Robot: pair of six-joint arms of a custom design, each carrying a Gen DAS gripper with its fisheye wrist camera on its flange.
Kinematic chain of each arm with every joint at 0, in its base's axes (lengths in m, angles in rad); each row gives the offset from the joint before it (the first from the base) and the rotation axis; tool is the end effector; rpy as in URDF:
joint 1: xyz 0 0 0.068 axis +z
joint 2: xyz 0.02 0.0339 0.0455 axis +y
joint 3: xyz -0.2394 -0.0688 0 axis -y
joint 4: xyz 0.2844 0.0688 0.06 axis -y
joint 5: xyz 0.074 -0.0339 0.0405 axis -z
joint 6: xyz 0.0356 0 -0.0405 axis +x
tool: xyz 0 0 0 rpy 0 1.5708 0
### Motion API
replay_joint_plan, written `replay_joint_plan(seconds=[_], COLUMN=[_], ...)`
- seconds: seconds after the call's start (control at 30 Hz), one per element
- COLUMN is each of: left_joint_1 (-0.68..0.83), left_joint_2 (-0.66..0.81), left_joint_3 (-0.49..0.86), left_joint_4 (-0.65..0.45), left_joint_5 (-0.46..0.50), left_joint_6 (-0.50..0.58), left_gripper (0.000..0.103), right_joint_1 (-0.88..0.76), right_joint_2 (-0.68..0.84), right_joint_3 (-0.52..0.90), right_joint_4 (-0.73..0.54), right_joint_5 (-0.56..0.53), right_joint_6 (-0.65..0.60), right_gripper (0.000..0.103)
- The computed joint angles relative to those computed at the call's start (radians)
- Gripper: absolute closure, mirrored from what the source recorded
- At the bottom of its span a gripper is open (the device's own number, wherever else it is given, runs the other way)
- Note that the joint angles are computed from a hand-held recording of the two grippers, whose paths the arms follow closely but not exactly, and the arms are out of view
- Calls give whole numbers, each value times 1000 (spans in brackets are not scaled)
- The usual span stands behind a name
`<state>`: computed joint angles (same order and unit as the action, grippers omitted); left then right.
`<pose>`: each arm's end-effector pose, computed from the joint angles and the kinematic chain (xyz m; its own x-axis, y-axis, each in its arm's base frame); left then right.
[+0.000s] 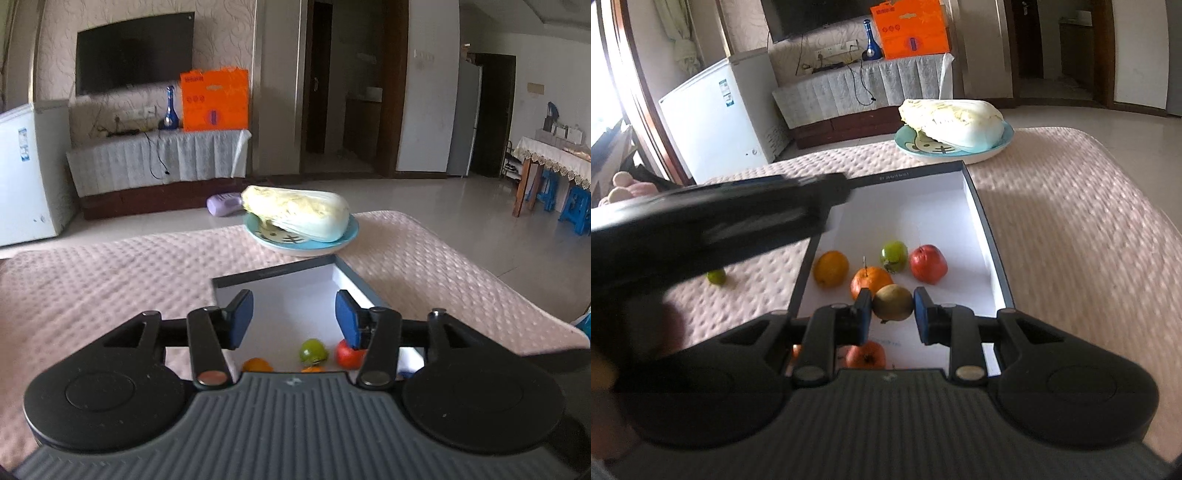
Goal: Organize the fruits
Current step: 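Open the left gripper to drop the lime into the box while right releases the brown fruit, then withdraw both tools from the box toward the last lime and brown fruit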
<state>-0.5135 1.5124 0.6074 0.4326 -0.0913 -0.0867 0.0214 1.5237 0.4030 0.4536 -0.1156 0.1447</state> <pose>0.2859 -0.1575 0.1161 -0.4311 0.1441 -0.8907 0.3826 0.9232 -0.0358 0.2722 0.0099 0.0550 -0.6282 0.1298 -0.7671 -0.0215 0.9827 0.1839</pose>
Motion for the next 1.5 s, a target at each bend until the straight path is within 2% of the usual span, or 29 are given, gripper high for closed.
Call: replay_joint_plan(seconds=[0.23, 0.37, 0.7, 0.8, 0.9, 1.03, 1.13, 1.3, 1.4, 1.5], left_joint_1=[70, 124, 306, 353, 387, 411, 419, 450, 483, 522], left_joint_2=[-288, -364, -498, -564, -551, -571, -551, -542, -533, -525], left_joint_3=[-220, -318, -399, -425, -411, -420, -411, -400, -391, -384], left_joint_4=[-43, -24, -85, -126, -152, -159, -134, -132, -135, -139], left_joint_5=[26, 29, 122, 191, 285, 326, 303, 238, 241, 252], left_joint_6=[4, -5, 59, 84, 111, 109, 82, 52, 59, 71], left_gripper=[48, 47, 47, 47, 41, 40, 40, 40, 40, 40], right_joint_1=[41, 65, 112, 113, 116, 112, 127, 162, 207, 251], right_joint_2=[69, 103, 134, 137, 142, 115, 98, 81, 102, 141], right_joint_3=[51, 78, 107, 109, 112, 86, 57, 7, -1, 25], right_joint_4=[24, 25, 31, 28, 14, 46, 104, 234, 308, 328], right_joint_5=[46, 86, 145, 156, 193, 205, 236, 189, 162, 164], right_joint_6=[35, 44, 60, 64, 84, 107, 114, 122, 87, 62], right_gripper=[75, 75, 75, 75, 74, 74, 74, 74, 74, 74])
